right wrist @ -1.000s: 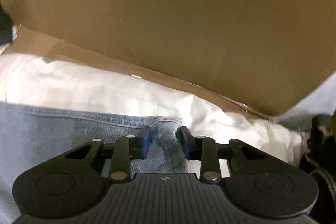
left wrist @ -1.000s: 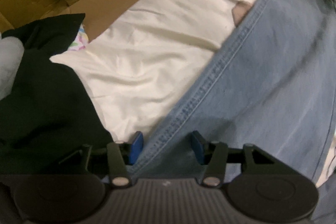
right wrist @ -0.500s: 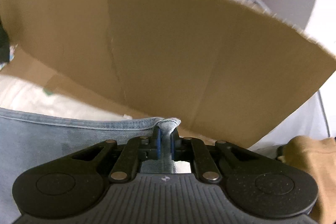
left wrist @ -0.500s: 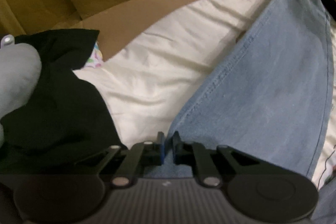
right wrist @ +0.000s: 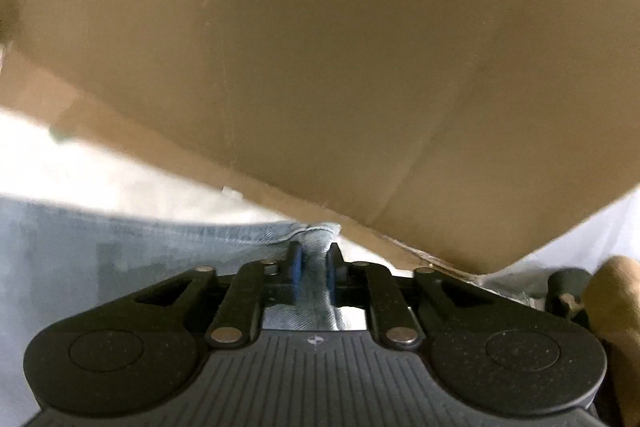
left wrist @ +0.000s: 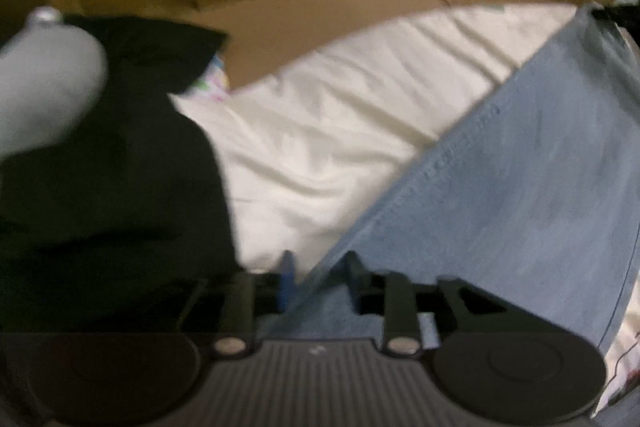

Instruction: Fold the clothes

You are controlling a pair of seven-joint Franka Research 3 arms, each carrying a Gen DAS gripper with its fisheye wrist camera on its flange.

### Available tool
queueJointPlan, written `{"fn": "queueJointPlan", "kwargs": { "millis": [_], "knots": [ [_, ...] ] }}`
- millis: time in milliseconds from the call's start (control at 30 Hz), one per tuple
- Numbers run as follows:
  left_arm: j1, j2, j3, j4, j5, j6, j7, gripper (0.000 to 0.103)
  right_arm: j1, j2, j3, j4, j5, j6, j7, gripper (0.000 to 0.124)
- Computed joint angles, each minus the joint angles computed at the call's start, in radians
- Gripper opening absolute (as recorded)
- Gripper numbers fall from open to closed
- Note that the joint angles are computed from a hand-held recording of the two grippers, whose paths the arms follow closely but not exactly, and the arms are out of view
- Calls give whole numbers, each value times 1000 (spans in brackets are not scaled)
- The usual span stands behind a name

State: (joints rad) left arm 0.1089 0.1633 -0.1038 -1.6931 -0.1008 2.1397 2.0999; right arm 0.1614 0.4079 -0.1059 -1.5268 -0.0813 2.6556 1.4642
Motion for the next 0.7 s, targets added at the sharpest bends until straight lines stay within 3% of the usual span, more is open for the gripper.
{"fn": "queueJointPlan", "kwargs": {
  "millis": [100,133,267,433,700],
  "knots": [
    [21,-55,18,-7,-38,13,-24,42,-7,-56,15,-65,30,65,-1,22],
    [29,-71,27,-6,-45,15,-32,42,-10,-75,23,-92,42,88,-9,30],
    [53,-132,63,-23,0,22,-90,42,-26,-145,73,-179,147,139,-54,38],
    [80,-228,100,-115,58,43,-172,36,-13,-204,114,-251,228,147,-135,39],
    [111,-335,137,-296,131,107,-311,35,16,-241,159,-310,340,113,-277,39]
  ]
}}
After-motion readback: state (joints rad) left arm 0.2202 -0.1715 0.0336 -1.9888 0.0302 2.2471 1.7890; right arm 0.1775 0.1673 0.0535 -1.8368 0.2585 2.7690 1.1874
